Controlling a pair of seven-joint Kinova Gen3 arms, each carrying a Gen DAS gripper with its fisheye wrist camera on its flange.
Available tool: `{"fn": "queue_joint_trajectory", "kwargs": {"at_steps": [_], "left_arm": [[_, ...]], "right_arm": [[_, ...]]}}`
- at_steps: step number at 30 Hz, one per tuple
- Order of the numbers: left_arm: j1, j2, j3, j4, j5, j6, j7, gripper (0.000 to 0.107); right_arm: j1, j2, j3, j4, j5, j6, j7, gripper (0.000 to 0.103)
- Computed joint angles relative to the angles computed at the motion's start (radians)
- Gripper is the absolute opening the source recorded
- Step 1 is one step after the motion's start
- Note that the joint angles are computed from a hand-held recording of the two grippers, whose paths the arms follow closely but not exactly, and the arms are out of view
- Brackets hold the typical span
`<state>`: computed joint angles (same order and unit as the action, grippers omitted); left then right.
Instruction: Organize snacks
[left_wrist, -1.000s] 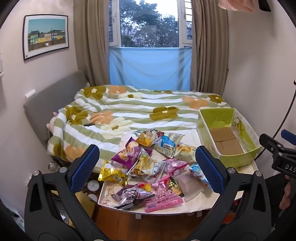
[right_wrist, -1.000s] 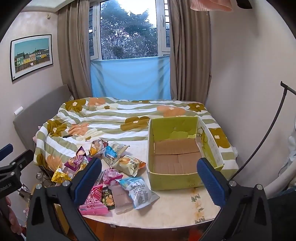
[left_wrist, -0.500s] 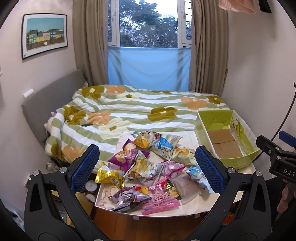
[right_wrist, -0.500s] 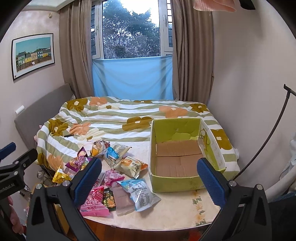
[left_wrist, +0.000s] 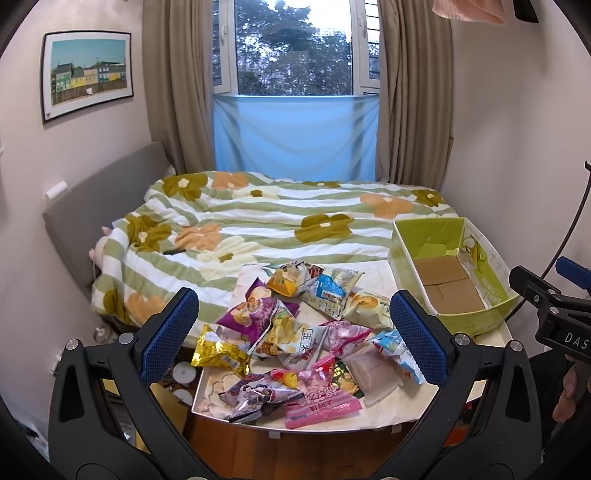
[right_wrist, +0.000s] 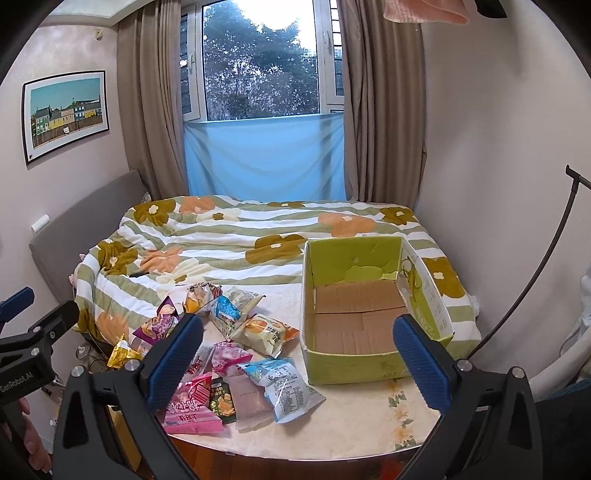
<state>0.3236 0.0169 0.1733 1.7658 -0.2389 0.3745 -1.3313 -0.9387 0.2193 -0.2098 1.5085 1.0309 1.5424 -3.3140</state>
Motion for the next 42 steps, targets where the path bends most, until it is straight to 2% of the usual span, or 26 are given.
{"fn": "queue_joint_trajectory", "kwargs": {"at_steps": [8,20,42], "left_arm": [[-0.009,0.000,-0.003,-0.006,0.037,0.008,-0.035,0.103],[-0.006,0.001,-0.003,-0.006,0.021,0.009,-0.020,0.103],[0.021,0.014,0.000,-0.018,-0.059,0.025,0.079,0.103]], "right_arm": [[0.003,-0.002,0.000,-0.003,-0.001,0.001,0.003,0.103],[0.005,-0.003,-0.001,-0.005,-0.003,0.004,0.003,0.103],[0.005,-0.008,-0.004,-0.001,-0.005,0.002,-0.003,0.103]]}}
